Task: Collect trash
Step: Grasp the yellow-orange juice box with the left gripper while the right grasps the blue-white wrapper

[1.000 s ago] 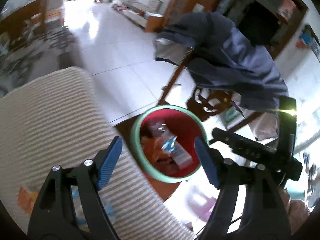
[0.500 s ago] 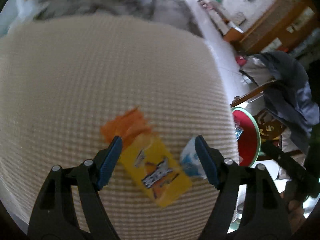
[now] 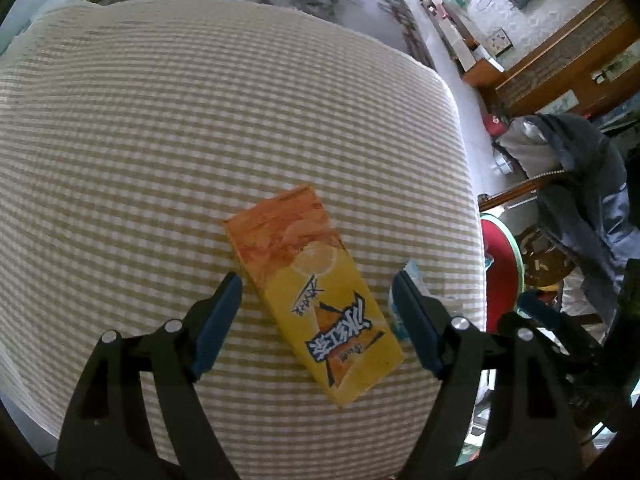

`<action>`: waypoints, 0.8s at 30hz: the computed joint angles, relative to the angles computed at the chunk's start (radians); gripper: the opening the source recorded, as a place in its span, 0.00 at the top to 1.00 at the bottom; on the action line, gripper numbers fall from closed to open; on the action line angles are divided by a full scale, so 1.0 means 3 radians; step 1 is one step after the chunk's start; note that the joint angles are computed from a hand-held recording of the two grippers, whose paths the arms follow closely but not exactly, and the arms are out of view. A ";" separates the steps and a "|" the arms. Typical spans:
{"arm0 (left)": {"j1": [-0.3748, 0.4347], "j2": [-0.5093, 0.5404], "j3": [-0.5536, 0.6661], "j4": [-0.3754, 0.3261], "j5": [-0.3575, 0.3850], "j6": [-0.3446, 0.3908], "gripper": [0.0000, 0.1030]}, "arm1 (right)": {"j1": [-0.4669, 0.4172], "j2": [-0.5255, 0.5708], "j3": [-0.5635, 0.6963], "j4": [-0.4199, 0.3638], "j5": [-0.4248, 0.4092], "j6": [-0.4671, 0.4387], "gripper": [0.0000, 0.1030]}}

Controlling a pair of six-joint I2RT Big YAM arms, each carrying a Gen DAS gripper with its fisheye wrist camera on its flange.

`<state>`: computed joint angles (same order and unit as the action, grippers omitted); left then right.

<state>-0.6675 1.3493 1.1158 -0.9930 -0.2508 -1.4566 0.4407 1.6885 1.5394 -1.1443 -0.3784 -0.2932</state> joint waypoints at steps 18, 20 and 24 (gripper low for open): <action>0.0054 -0.0179 -0.0056 -0.0072 -0.0309 0.0484 0.38 | 0.0233 0.0107 0.0030 -0.0094 0.0145 -0.0239 0.18; 0.0035 -0.0185 0.0038 -0.0181 -0.0487 0.0554 0.38 | 0.0285 0.0139 0.0033 -0.0106 0.0163 -0.0274 0.18; -0.0060 -0.0203 0.0243 -0.0395 -0.0892 0.0674 0.38 | 0.0405 0.0133 -0.0067 -0.0020 0.0298 -0.0377 0.20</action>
<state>-0.6855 1.2884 1.1888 -1.1116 -0.5185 -1.2543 0.5621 1.7283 1.5193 -1.1503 -0.2889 -0.4063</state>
